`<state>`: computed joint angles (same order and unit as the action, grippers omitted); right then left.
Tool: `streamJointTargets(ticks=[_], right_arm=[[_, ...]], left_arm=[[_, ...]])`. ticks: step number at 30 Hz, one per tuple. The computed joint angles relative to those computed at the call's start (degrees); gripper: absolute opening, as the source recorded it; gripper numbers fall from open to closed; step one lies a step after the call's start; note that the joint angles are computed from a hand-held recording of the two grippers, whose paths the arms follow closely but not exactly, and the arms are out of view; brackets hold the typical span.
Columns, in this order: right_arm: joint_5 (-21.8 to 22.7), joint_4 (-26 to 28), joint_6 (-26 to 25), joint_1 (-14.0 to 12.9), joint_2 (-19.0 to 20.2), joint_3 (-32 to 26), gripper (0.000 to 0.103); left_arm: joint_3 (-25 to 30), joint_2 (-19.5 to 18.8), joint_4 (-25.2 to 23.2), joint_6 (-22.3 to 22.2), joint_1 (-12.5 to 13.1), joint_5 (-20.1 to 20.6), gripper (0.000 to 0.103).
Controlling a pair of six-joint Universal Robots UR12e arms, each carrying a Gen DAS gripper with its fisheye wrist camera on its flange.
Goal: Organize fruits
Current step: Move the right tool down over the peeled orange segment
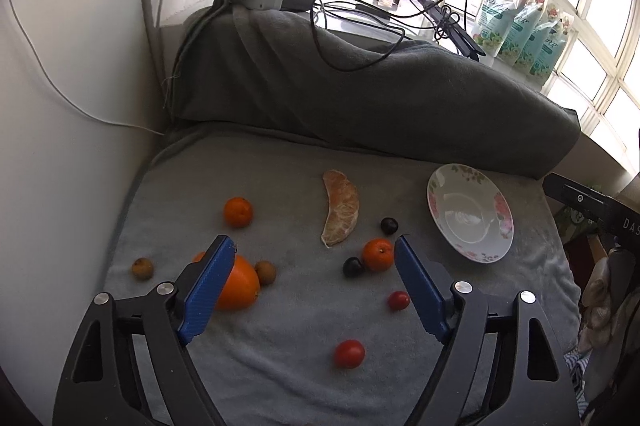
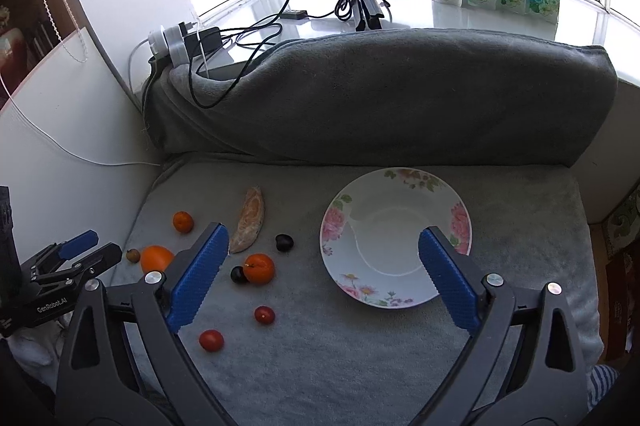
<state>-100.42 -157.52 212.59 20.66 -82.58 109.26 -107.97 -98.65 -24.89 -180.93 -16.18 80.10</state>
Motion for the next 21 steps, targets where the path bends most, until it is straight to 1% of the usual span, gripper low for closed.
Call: streamJointTargets(ticks=[1, 3, 4, 6, 8, 11, 15, 17, 18, 21], right_arm=[[1.3, -0.01, -0.13, -0.3, 0.43, -0.36, 0.096], [4.3, 0.46, -0.35, -1.13, 1.35, -1.21, 0.092], [6.14, 0.73, -0.33, -1.62, 1.87, -1.69, 0.089], [9.97, 0.59, -0.25, -2.62, 3.02, -2.5, 0.087], [12.81, 1.16, -0.64, -3.3, 4.5, -3.85, 0.082], [17.79, 1.58, -1.39, -4.36, 6.77, -5.61, 0.077], [22.88, 3.64, -2.34, -5.23, 10.05, -8.69, 0.072], [25.71, 4.75, -1.51, -5.83, 11.88, -10.17, 0.067], [26.81, 5.24, -0.82, -6.1, 12.71, -10.76, 0.066], [29.22, 6.86, 0.33, -6.67, 14.91, -12.36, 0.062]], left_arm=[[-0.01, -0.13, -0.18, -0.22, 0.15, -0.5, 0.081], [0.05, -0.5, -0.43, 0.08, 0.32, -1.39, 0.075], [0.21, -0.83, -0.38, 0.33, 0.28, -1.55, 0.075], [0.51, -1.43, -0.52, 0.64, 0.28, -2.13, 0.075], [0.87, -2.16, -0.73, 0.42, 0.41, -3.38, 0.073], [1.32, -3.24, -0.7, 0.56, 0.57, -5.58, 0.071], [2.32, -4.87, -1.45, 1.02, 0.69, -7.95, 0.07], [2.99, -5.84, -2.21, 0.65, 0.97, -9.85, 0.069], [3.35, -6.41, -2.54, 0.23, 1.15, -10.75, 0.069], [4.54, -8.15, -4.08, -0.99, 1.73, -13.74, 0.062]])
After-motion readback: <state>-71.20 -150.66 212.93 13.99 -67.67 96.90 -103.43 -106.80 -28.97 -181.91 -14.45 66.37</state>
